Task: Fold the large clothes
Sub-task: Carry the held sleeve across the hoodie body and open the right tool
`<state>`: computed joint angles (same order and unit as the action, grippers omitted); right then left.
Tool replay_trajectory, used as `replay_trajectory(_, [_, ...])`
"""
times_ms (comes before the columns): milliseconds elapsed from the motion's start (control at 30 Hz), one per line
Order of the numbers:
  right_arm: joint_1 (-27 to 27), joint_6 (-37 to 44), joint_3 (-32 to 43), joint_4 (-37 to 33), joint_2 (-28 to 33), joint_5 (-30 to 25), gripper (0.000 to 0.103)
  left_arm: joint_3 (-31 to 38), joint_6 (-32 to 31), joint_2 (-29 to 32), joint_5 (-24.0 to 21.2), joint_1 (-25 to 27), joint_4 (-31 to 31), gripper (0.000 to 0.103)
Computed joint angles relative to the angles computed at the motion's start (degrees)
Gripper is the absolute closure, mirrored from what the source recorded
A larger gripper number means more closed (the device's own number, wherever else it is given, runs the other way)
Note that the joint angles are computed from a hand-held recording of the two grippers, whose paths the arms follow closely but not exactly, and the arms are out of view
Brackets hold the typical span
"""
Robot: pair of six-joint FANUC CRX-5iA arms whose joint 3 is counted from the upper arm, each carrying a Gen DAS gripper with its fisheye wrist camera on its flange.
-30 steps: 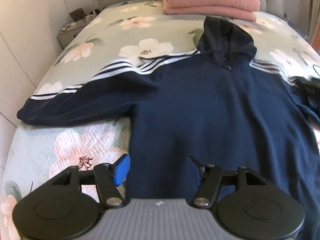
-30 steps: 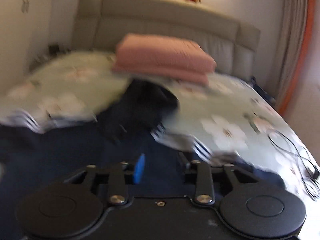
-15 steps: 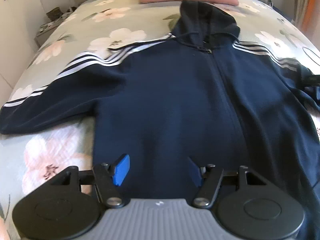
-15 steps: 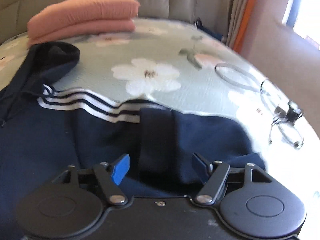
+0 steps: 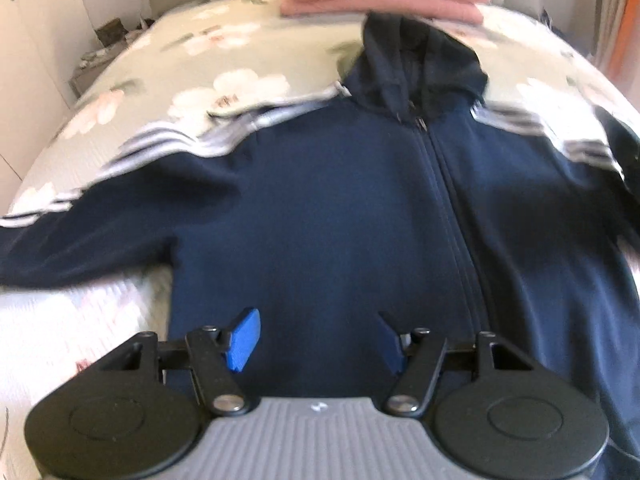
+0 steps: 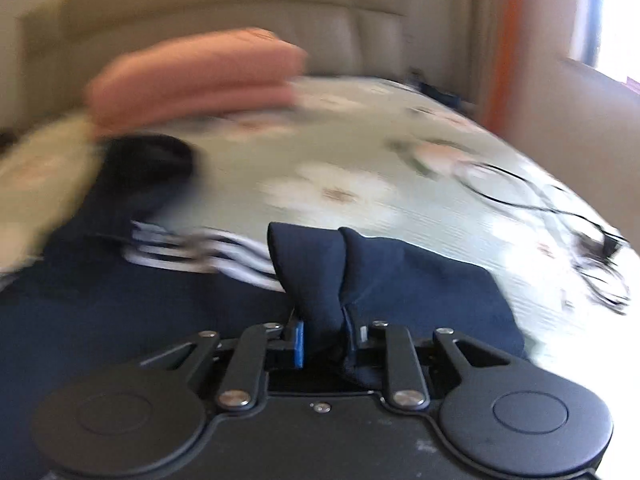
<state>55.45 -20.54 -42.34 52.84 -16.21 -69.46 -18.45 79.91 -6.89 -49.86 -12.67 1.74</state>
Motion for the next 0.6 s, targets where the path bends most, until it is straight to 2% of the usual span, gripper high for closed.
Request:
replay_trajectory(67, [0.6, 0.2, 2.7, 3.6, 1.7, 5.4, 0.077, 1.3, 1.0, 0.6, 0.9, 0.8, -0.6, 0.038])
replay_trajectory(167, [-0.9, 0.7, 7.3, 7.6, 5.9, 17.1, 0.075, 2.9, 1.8, 1.5, 1.9, 2.2, -0.9, 0.038])
replay_trajectory(233, [-2.8, 2.9, 8.6, 6.6, 7.3, 26.9, 0.059, 3.2, 1.6, 1.9, 3.0, 3.0, -0.9, 0.037])
replay_trajectory(267, [-3.5, 5.0, 8.6, 5.6, 7.8, 30.9, 0.055, 2.9, 1.0, 2.1, 4.1, 3.6, -0.4, 0.037])
replay_trajectory(300, [-3.4, 7.9, 8.9, 3.6, 8.1, 32.4, 0.051, 2.9, 0.5, 2.6, 4.5, 4.0, -0.3, 0.037])
replay_trajectory(400, [-2.2, 13.7, 8.2, -3.3, 7.1, 29.6, 0.049, 2.0, -2.8, 4.5, 5.9, 5.3, 3.3, 0.037])
replay_trajectory(500, [-0.6, 16.0, 6.7, -7.9, 5.6, 19.3, 0.048, 0.7, -8.3, 7.4, 7.4, 6.0, 10.8, 0.037])
replay_trajectory(600, [-0.5, 16.6, 4.4, -11.5, 3.2, 12.6, 0.048, -1.2, -16.6, 11.3, 7.6, 6.0, 25.3, 0.037])
